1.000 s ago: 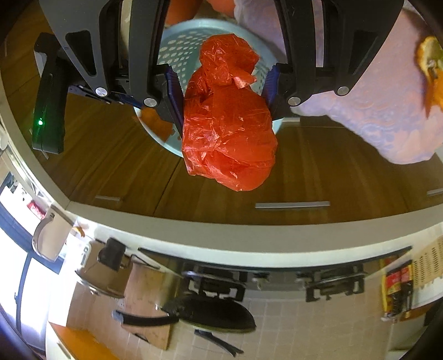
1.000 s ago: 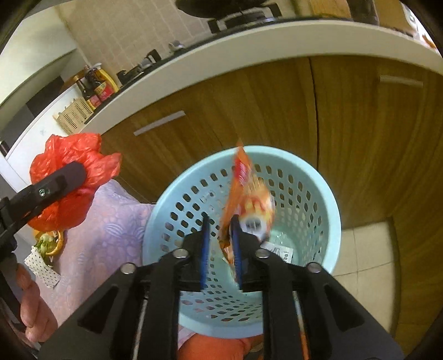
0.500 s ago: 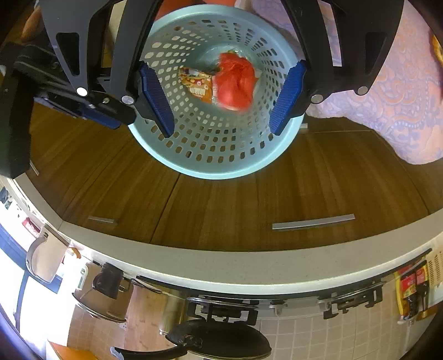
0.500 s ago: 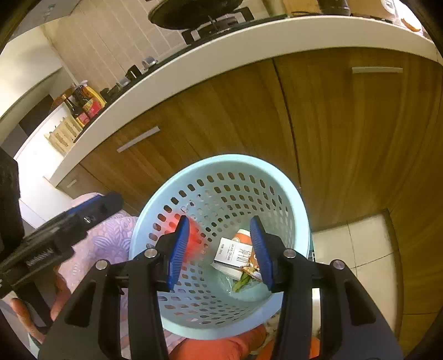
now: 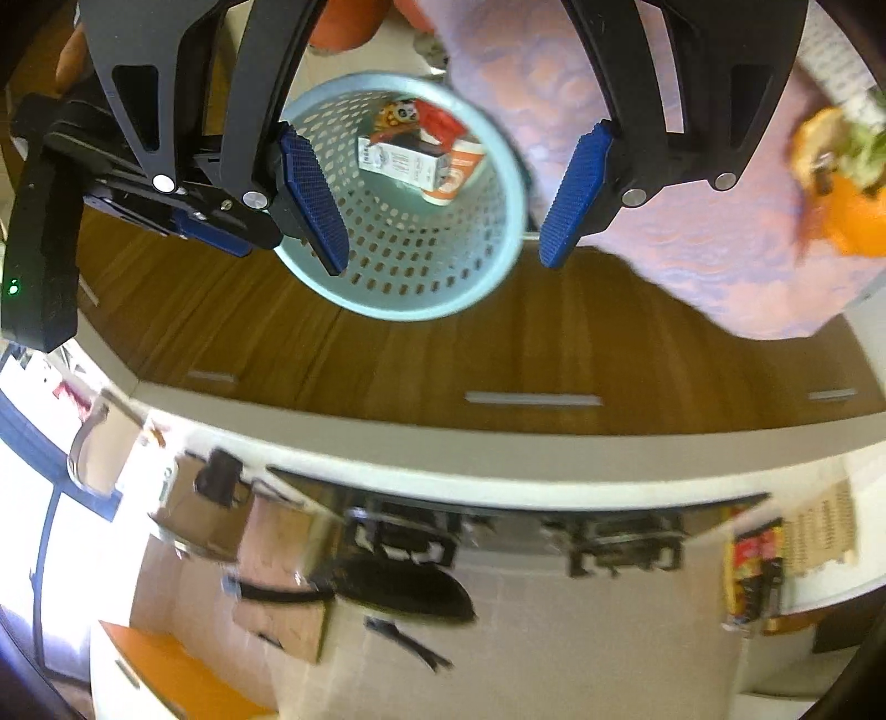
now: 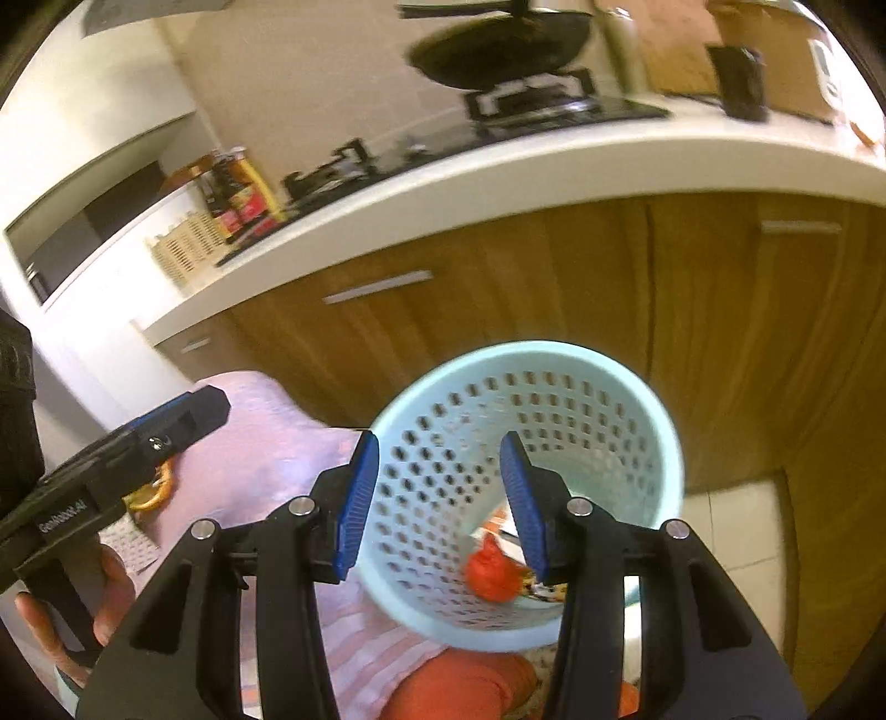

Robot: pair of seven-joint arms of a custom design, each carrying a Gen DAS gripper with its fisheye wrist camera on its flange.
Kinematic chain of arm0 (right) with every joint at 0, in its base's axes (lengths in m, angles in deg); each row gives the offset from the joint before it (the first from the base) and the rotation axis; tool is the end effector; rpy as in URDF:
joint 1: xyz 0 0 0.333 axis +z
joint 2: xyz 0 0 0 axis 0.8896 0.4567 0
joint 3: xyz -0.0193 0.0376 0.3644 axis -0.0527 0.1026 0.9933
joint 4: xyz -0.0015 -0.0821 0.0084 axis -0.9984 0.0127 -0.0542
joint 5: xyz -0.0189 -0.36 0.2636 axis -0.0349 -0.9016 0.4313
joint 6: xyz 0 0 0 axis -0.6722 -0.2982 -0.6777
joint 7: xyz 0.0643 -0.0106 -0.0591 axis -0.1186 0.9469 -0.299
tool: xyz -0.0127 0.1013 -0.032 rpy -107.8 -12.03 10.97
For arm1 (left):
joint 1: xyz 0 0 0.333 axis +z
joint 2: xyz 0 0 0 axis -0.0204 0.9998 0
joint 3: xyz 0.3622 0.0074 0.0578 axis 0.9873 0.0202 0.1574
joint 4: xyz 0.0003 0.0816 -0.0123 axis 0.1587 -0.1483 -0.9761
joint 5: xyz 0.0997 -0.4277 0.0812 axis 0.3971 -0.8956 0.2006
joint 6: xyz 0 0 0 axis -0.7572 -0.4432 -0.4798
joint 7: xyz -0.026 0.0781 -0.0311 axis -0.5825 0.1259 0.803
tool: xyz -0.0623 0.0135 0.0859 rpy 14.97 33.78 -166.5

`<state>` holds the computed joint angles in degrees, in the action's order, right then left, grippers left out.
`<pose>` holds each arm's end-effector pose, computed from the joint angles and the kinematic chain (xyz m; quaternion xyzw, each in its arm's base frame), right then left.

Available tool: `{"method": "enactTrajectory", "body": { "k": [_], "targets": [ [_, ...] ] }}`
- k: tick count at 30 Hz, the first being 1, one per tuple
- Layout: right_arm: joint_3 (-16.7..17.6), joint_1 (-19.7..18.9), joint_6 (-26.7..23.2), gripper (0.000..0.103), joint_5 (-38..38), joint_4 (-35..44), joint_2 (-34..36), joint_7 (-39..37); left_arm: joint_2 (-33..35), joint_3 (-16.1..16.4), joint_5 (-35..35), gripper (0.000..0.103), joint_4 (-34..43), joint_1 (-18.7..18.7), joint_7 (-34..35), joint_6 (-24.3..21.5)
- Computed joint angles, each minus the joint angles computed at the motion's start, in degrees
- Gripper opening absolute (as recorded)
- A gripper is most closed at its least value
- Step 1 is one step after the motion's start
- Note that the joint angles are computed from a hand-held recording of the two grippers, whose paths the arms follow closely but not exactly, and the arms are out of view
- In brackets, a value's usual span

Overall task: Collect trash
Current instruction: 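Carry the red bag and snack bag to the blue basket and release both, then grasp the heart-print paper bag with the right tool while the left tool grasps the orange peel and lettuce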

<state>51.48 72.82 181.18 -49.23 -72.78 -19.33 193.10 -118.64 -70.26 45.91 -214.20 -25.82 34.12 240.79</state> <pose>0.3944 0.2911 0.5561 -0.6024 0.6711 -0.1463 0.4066 0.4176 -0.0702 0.5885 -0.5400 0.7142 -0.4068 0.1812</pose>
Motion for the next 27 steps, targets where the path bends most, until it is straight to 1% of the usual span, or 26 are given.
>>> {"method": "enactTrajectory", "body": {
  "k": [3,5,6,8,11,13,16,18,19,21,23,24,27],
  "targets": [
    [2.47,-0.01,-0.87,0.042,-1.73,2.68,1.04,0.34,-5.14,0.11,1.09,0.074,-2.35,2.68,-0.76,-0.11],
    [3.15,0.84,-1.17,0.042,-2.65,4.14,1.96,0.25,-8.36,0.26,2.58,0.074,-3.73,4.83,-1.57,-0.33],
    [4.03,0.82,-1.50,0.042,-3.64,5.18,2.61,0.41,-9.76,0.47,3.27,0.074,-4.28,5.66,-1.98,-0.50],
    [6.20,0.49,-2.34,0.042,-6.44,7.56,4.12,1.28,-12.75,1.43,4.56,0.074,-5.32,7.47,-2.68,-1.23],
    [8.02,1.53,-2.95,0.044,-10.61,11.27,7.51,2.35,-16.79,2.64,6.56,0.074,-6.83,10.77,-3.80,-1.76],
    [9.86,1.47,-3.47,0.047,-14.79,13.89,9.91,4.38,-19.43,4.32,7.72,0.074,-7.58,12.81,-3.97,-2.46],
    [11.08,2.72,-2.84,0.051,-19.79,17.26,13.99,6.63,-21.90,6.88,9.19,0.074,-8.05,16.15,-3.93,-3.59],
    [11.76,3.73,-2.42,0.052,-22.96,19.52,16.90,8.27,-22.37,8.17,9.87,0.074,-8.00,18.03,-3.81,-4.24],
    [11.78,4.48,-2.55,0.052,-24.07,20.79,18.52,8.56,-22.16,9.33,10.25,0.074,-7.80,19.45,-3.61,-4.52],
    [11.39,6.38,-2.28,0.056,-25.39,22.83,21.37,8.42,-21.37,11.21,10.28,0.074,-7.24,20.56,-3.00,-5.07],
    [10.82,8.05,-2.42,0.059,-27.21,24.74,23.78,8.80,-19.62,14.22,9.61,0.074,-5.66,20.47,-1.45,-7.35],
    [10.46,8.83,-2.68,0.063,-28.54,25.57,24.72,9.54,-18.86,15.18,9.04,0.074,-5.14,20.37,-0.59,-7.88],
    [8.94,11.38,-2.41,0.071,-31.55,28.33,28.05,10.88,-15.93,18.97,6.36,0.074,-3.03,18.80,3.03,-11.07]
  ]
}}
